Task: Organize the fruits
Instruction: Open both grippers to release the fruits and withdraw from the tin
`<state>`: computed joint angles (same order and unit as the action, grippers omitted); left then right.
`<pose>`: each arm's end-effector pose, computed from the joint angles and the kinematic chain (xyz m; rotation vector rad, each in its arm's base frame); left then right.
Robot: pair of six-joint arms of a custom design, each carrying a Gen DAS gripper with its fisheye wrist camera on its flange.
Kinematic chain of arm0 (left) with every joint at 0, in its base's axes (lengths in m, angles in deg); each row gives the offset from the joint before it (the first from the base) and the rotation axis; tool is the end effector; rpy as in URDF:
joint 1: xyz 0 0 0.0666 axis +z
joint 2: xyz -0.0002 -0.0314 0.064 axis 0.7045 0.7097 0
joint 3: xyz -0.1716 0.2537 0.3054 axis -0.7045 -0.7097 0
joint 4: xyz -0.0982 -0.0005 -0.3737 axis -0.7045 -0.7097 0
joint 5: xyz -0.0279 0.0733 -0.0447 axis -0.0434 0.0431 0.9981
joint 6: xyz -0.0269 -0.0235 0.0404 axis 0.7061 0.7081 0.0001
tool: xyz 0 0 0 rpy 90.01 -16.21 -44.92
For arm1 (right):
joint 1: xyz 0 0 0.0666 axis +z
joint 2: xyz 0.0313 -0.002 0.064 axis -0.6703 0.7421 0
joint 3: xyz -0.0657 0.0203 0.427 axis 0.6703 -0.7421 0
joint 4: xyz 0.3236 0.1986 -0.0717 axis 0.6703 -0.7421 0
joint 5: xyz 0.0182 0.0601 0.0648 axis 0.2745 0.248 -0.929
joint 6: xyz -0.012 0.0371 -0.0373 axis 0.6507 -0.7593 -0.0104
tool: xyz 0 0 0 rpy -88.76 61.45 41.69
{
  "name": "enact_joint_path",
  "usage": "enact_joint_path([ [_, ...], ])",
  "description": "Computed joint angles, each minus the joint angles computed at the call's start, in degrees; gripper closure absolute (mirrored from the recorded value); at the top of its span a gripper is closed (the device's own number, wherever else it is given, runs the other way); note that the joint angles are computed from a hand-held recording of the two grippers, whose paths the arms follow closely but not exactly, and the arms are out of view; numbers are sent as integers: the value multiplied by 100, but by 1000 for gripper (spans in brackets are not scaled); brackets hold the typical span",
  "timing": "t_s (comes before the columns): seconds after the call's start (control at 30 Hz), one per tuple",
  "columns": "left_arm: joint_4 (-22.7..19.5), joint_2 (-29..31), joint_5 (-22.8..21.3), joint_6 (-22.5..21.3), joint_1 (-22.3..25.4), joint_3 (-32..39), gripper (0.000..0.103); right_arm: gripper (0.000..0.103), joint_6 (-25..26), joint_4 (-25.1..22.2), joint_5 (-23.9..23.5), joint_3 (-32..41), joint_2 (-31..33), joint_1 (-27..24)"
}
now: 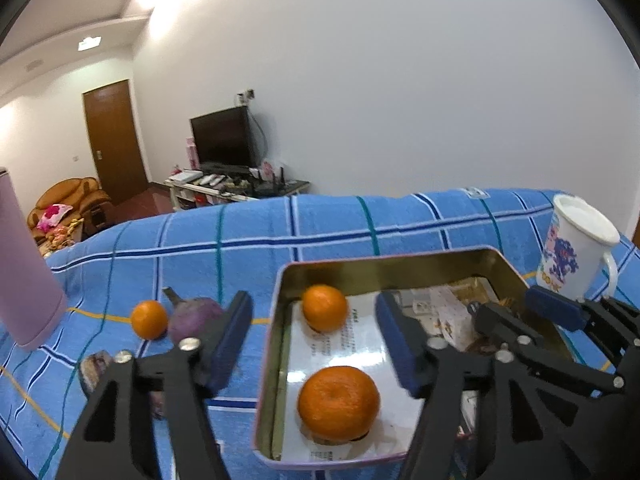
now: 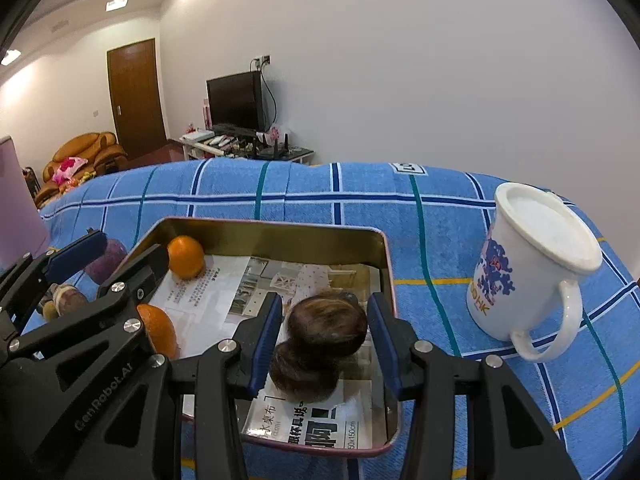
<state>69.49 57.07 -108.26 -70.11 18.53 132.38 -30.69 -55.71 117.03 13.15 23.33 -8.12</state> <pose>0.4985 -0.2339 0.3302 0.1598 2.0867 -0.0115 0.4980 0.3144 0.3266 0.0427 2.2289 -0.0423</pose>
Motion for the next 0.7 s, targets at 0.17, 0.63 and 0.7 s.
enact_joint_path([
  [0.17, 232, -126, -92, 245, 73, -154, 7, 56, -139, 520, -119, -318, -207, -34],
  [0.63, 706, -519, 378, 359, 350, -553, 0, 23, 357, 2508, 1233, -1070, -589, 276],
  [0.7, 781, -570, 189, 251, 340, -615, 0, 23, 438, 2605, 1455, -1089, -599, 318],
])
